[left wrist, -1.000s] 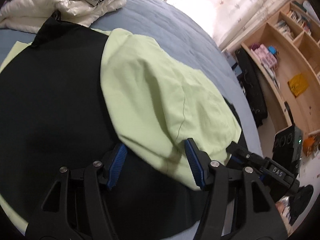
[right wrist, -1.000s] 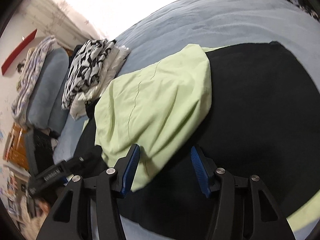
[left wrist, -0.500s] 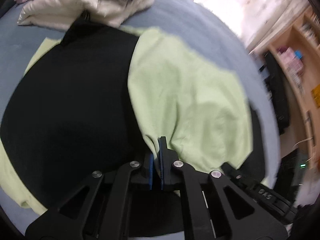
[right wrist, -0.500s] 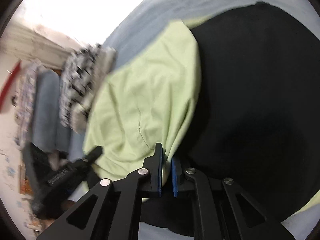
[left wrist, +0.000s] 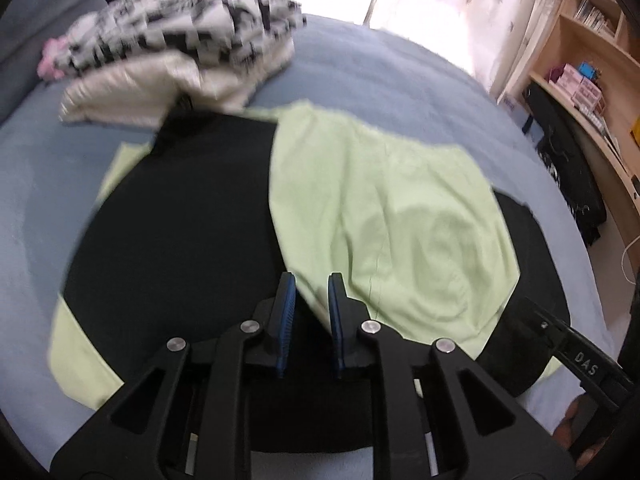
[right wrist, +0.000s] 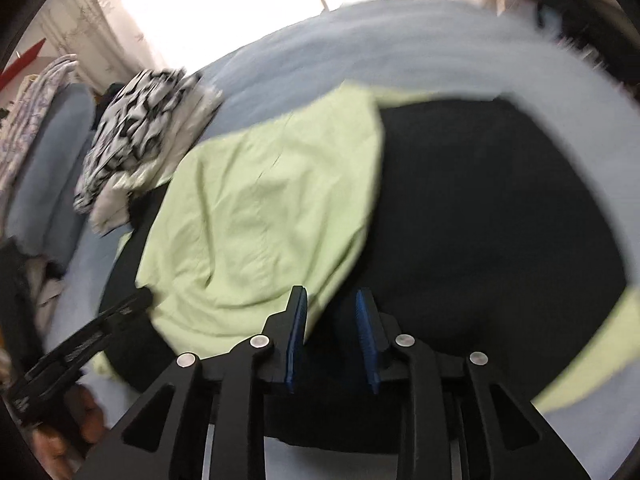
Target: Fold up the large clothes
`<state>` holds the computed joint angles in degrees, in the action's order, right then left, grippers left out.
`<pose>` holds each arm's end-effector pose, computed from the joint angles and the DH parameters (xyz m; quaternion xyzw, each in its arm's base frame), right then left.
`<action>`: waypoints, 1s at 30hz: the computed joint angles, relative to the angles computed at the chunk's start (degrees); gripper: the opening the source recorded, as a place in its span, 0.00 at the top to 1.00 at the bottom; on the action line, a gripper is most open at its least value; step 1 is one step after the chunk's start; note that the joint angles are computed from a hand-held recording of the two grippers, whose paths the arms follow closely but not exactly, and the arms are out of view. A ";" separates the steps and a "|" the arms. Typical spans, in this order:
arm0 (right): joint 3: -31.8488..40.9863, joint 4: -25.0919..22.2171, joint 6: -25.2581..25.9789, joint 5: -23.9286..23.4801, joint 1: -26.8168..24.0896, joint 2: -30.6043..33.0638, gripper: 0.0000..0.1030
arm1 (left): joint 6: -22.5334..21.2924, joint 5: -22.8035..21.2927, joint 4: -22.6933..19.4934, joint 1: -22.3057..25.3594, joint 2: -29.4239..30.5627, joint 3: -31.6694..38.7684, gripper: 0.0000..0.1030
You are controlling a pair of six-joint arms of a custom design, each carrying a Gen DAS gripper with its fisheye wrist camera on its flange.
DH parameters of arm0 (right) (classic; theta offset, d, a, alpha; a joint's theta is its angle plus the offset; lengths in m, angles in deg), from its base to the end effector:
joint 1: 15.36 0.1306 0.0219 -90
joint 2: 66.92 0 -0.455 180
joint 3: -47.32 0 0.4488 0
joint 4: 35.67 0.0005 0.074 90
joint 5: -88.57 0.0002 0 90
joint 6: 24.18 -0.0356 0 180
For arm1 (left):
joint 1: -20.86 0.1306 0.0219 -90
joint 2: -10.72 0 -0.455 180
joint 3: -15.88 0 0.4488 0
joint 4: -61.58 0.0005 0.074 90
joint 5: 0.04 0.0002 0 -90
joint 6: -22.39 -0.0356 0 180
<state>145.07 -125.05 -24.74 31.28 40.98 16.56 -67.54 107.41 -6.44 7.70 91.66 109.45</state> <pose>0.2557 0.3484 0.5928 0.3148 0.8986 0.0396 0.3031 0.4350 -0.1132 0.5891 0.1524 0.9324 -0.1777 0.2754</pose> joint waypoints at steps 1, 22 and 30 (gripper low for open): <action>0.62 0.16 0.14 0.91 -0.08 -0.05 0.73 | 0.10 -0.29 1.17 -0.18 -0.09 0.27 0.88; -1.31 19.41 30.35 -8.07 -13.86 5.92 0.73 | 2.29 2.71 6.17 -4.21 9.03 1.79 0.88; -4.49 17.42 25.43 -4.68 -9.48 2.60 0.69 | 0.87 0.06 6.05 -4.76 7.16 0.30 0.75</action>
